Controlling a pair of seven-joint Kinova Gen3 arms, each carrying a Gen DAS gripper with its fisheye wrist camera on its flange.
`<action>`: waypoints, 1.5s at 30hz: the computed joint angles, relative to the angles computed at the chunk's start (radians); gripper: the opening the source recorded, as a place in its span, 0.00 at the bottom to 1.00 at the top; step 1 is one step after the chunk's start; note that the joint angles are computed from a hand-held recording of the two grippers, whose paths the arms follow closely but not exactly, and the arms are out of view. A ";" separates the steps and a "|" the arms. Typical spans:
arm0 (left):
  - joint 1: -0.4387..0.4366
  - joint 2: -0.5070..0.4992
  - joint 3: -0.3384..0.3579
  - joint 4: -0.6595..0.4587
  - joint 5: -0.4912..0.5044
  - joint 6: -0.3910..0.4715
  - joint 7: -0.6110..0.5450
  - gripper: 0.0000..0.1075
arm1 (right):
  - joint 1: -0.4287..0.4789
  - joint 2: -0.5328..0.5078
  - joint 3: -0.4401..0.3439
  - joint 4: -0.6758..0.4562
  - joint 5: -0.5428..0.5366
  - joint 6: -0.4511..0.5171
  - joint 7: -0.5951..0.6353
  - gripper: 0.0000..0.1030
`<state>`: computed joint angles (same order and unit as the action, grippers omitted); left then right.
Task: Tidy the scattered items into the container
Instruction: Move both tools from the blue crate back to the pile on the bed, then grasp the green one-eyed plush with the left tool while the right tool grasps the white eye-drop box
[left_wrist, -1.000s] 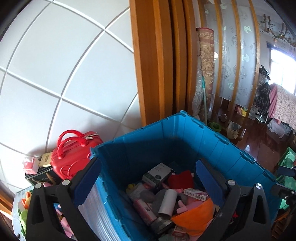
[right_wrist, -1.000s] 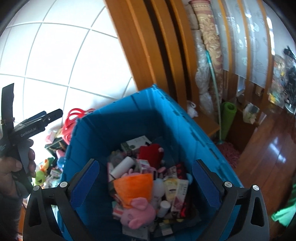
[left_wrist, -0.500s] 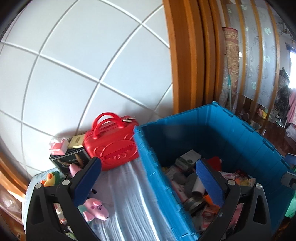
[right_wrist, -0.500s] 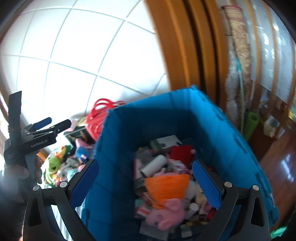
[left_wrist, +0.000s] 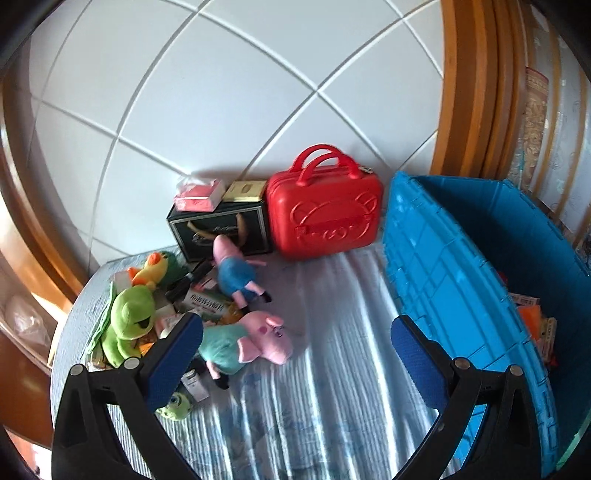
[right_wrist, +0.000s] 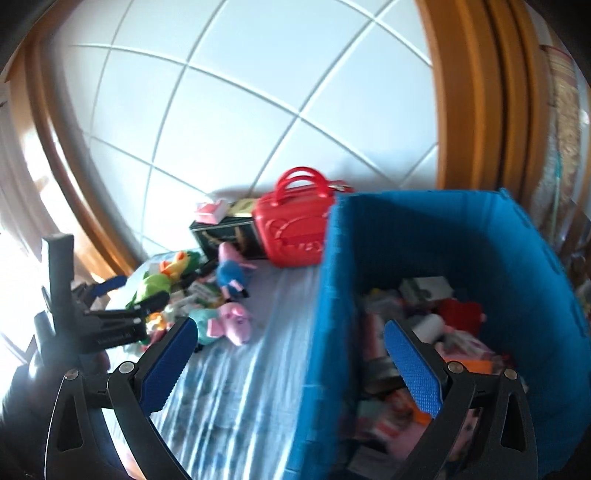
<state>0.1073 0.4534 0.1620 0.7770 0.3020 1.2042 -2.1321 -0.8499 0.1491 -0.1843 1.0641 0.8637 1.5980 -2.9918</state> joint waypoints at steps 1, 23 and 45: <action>-0.018 0.008 -0.004 -0.002 0.003 0.005 -0.008 0.96 | 0.002 0.028 0.001 -0.031 0.000 -0.008 0.017 1.00; -0.255 0.246 -0.026 -0.175 0.008 0.148 -0.154 0.96 | 0.023 0.550 0.193 -0.672 -0.313 -0.069 0.325 1.00; -0.227 0.637 -0.027 -0.332 -0.059 0.030 -0.126 0.79 | 0.120 0.801 0.266 -0.707 -0.611 -0.190 0.399 1.00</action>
<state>-0.1201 1.0909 0.1346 0.4453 0.2434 1.2338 -2.2585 -0.7299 0.9498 0.0813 0.3573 0.2527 1.4080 -2.5929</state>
